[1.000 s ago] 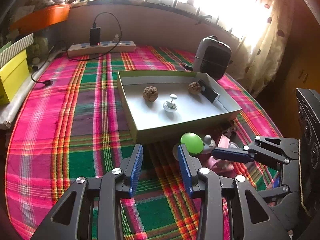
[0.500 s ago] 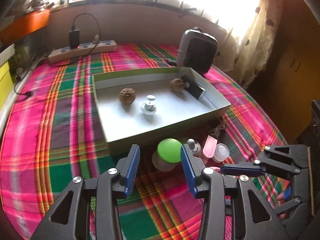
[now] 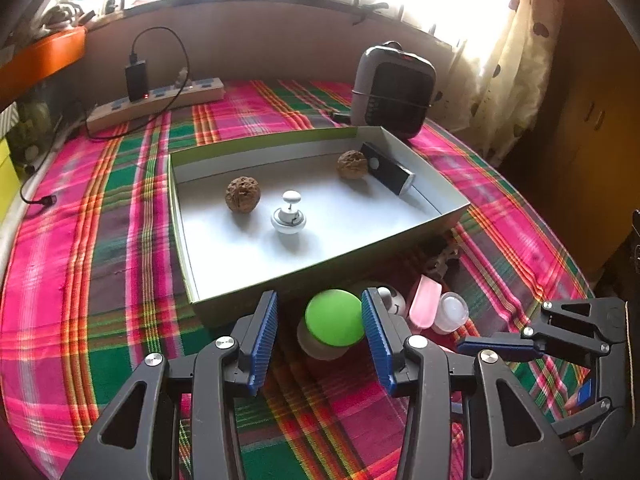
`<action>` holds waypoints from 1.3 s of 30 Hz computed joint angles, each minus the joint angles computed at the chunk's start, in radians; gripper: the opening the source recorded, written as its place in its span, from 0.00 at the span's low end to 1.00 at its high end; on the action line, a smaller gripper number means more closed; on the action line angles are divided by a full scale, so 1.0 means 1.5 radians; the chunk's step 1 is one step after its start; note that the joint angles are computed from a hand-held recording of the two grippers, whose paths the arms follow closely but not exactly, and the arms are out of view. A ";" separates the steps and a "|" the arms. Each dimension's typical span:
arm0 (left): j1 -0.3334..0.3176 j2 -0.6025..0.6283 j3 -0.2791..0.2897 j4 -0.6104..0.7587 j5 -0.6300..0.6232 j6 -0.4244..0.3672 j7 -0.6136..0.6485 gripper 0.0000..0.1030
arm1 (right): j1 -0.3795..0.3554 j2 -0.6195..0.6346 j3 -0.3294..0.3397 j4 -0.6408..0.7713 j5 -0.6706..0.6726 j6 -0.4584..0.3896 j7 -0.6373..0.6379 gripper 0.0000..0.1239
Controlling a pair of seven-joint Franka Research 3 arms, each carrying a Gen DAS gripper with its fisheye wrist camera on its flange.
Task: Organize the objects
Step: 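Move the left tool around the green-capped white object while the right tool approaches the pink case, then close the right tool on the pink case while the left tool centers on the green-capped object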
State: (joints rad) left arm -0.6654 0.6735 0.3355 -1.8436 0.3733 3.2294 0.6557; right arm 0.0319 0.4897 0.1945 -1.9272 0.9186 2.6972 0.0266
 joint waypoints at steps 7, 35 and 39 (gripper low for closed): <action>-0.008 -0.005 0.012 -0.010 -0.004 0.001 -0.006 0.40 | 0.006 0.014 -0.015 0.014 -0.033 -0.039 0.043 0.33; -0.021 0.004 0.026 0.032 0.108 -0.059 -0.100 0.40 | -0.039 0.049 0.036 0.038 0.016 0.088 0.060 0.15; -0.032 -0.004 0.042 0.025 0.139 -0.070 -0.142 0.40 | -0.045 0.043 0.043 0.031 0.025 0.077 0.039 0.15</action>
